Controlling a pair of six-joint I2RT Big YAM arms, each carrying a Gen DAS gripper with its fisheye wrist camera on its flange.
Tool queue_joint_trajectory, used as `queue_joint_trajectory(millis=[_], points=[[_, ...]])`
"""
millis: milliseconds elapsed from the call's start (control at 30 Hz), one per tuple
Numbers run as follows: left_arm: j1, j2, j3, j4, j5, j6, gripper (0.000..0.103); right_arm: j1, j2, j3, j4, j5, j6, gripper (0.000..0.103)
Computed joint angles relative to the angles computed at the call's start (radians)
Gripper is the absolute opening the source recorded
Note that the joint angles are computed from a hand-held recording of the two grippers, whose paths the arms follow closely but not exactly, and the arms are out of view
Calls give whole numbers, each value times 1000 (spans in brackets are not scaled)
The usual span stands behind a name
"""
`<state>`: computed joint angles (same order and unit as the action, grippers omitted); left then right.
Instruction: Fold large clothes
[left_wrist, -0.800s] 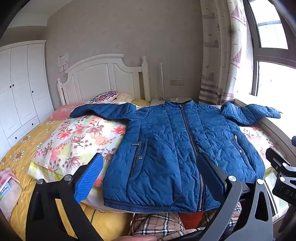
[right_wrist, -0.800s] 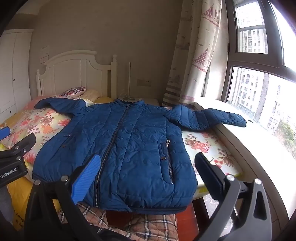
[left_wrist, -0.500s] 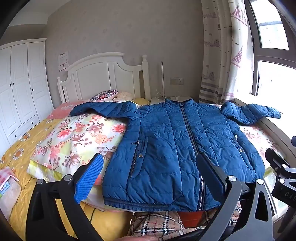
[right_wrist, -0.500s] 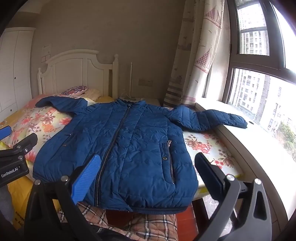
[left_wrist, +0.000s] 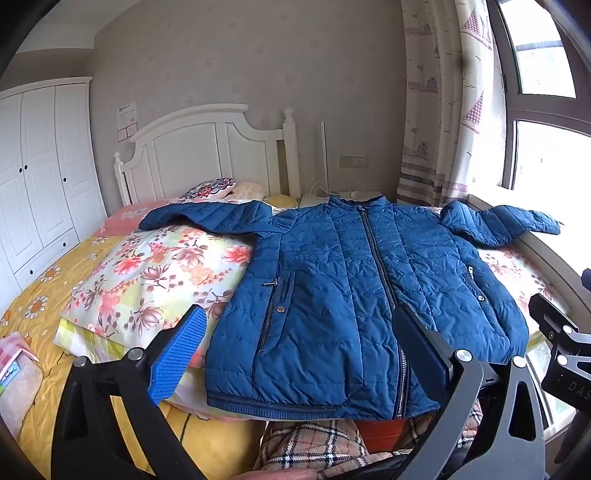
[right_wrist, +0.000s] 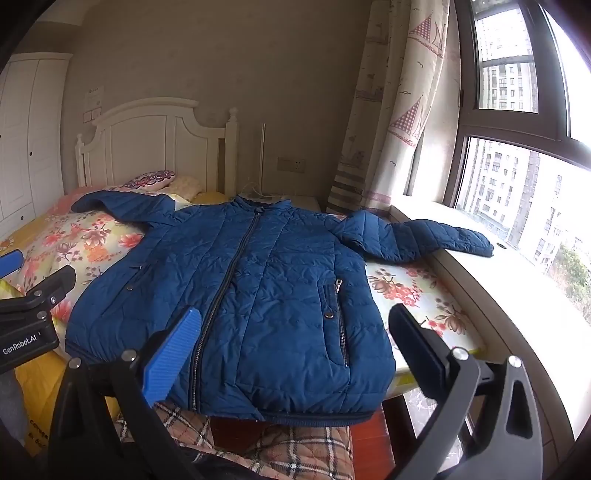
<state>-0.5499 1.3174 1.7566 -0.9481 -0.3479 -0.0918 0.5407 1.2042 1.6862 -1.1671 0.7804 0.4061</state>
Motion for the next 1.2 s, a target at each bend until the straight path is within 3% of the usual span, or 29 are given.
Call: queue_joint_trajectory(millis=[1200], points=[[4, 19, 35, -27, 6, -10, 99, 3, -1, 5, -7, 0, -2, 101]])
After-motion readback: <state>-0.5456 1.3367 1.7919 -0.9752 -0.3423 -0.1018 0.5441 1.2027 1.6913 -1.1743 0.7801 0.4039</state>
